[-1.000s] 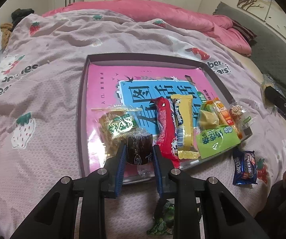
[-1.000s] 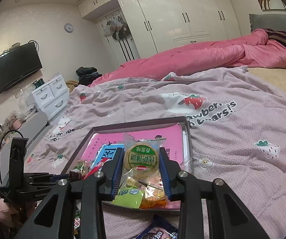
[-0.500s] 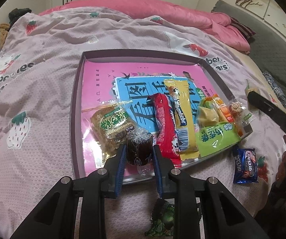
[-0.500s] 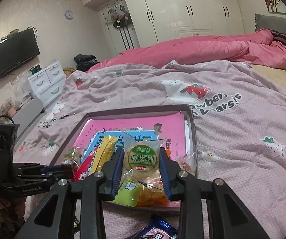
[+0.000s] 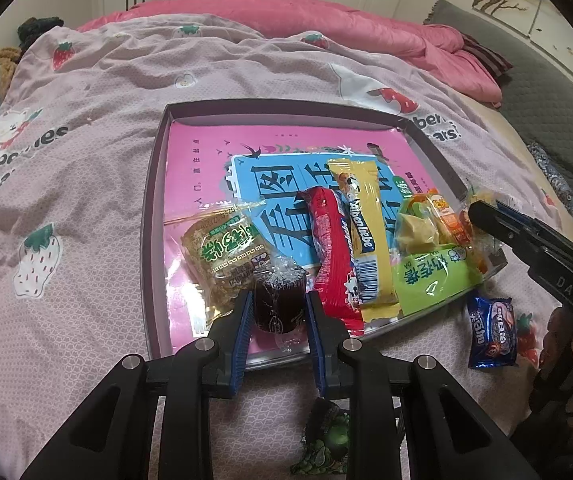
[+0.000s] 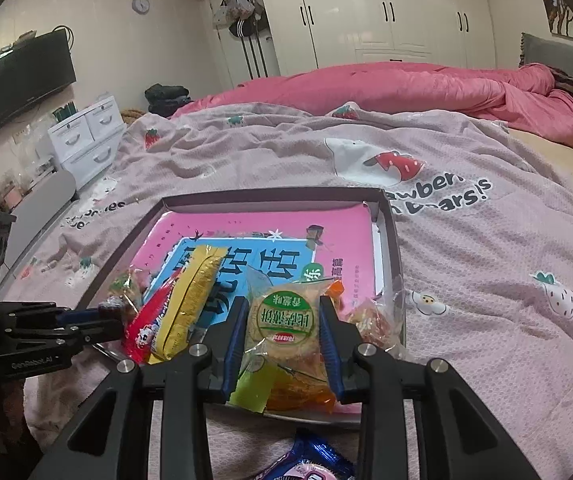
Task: Organize snacks
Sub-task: 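Lower the brown candy into the tray and open the left gripper while the right releases the biscuit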
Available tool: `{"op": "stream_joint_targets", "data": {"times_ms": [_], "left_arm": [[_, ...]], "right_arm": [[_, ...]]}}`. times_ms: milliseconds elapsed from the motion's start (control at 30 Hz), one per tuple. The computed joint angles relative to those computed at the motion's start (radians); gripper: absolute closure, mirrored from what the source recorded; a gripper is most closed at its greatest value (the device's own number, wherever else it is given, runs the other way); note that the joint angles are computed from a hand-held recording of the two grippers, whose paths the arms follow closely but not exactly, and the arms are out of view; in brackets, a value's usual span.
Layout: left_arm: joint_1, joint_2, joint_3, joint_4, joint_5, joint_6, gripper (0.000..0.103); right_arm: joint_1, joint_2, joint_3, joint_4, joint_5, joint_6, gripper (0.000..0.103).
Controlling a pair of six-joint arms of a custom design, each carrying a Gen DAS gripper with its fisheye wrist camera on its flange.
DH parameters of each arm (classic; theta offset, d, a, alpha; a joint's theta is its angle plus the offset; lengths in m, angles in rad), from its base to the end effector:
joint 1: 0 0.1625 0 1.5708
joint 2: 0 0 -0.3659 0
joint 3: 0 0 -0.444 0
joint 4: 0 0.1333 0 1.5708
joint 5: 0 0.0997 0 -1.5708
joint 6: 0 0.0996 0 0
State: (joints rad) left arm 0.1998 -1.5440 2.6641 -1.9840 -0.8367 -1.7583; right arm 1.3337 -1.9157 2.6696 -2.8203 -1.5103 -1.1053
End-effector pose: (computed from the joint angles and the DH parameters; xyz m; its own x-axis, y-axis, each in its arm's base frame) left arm -0.1867 -0.2419 0.0076 -0.7842 -0.3000 -0.5431 0.1353 0.7716 -0.6215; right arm 0.0567 -0.3583 0.1629 -0.6232 -0.6714 0.4011 -0.7803 0.5683 -0.2610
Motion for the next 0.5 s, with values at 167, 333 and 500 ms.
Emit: {"op": "stream_joint_targets", "data": {"times_ms": [167, 333, 500], "left_arm": [[-0.001, 0.000, 0.000, 0.004, -0.001, -0.001, 0.076], [-0.004, -0.007, 0.002, 0.009, -0.004, -0.004, 0.076], [-0.008, -0.014, 0.004, 0.016, -0.003, -0.007, 0.076]], "right_arm": [[-0.004, 0.018, -0.002, -0.030, -0.004, 0.006, 0.068], [-0.008, 0.012, -0.002, -0.031, 0.003, 0.015, 0.068], [-0.014, -0.012, -0.004, -0.003, 0.021, 0.024, 0.068]]}}
